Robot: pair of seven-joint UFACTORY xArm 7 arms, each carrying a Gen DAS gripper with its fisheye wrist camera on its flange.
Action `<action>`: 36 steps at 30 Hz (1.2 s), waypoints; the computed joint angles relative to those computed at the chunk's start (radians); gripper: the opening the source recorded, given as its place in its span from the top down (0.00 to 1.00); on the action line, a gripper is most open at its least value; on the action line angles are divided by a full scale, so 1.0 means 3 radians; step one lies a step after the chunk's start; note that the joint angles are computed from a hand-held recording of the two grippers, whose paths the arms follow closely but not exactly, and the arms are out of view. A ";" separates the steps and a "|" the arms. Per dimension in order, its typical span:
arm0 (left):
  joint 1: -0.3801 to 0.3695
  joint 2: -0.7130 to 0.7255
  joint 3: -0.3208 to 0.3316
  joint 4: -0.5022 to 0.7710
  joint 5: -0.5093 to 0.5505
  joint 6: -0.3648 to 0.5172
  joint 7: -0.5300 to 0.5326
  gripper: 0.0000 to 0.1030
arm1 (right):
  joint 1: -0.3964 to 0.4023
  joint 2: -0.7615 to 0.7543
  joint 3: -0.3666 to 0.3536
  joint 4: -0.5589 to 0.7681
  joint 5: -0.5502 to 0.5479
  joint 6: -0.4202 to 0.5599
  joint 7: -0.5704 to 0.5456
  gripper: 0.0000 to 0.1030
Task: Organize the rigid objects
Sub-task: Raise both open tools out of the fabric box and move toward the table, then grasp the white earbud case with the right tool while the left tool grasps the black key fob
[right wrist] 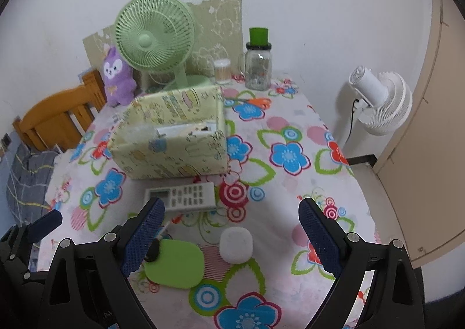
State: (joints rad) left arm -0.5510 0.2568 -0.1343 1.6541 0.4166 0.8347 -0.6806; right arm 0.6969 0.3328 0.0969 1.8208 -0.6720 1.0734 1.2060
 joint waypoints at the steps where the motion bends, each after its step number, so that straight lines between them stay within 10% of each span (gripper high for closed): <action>1: -0.0002 0.0021 -0.0001 -0.0001 -0.0003 0.0006 0.0001 0.00 | -0.0011 0.0009 0.0001 -0.0020 0.0015 -0.0011 -0.0006 0.08; 36: 0.0042 0.0319 0.0063 -0.0381 -0.0278 -0.0428 0.0253 0.30 | -0.0044 0.0464 -0.0132 -0.0181 0.0370 -0.0251 -0.0130 0.08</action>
State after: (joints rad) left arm -0.5384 0.3525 -0.1156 1.5397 0.3332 0.7062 -0.6047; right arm 0.6836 0.4721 0.0572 1.7665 -0.5611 0.9980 1.1670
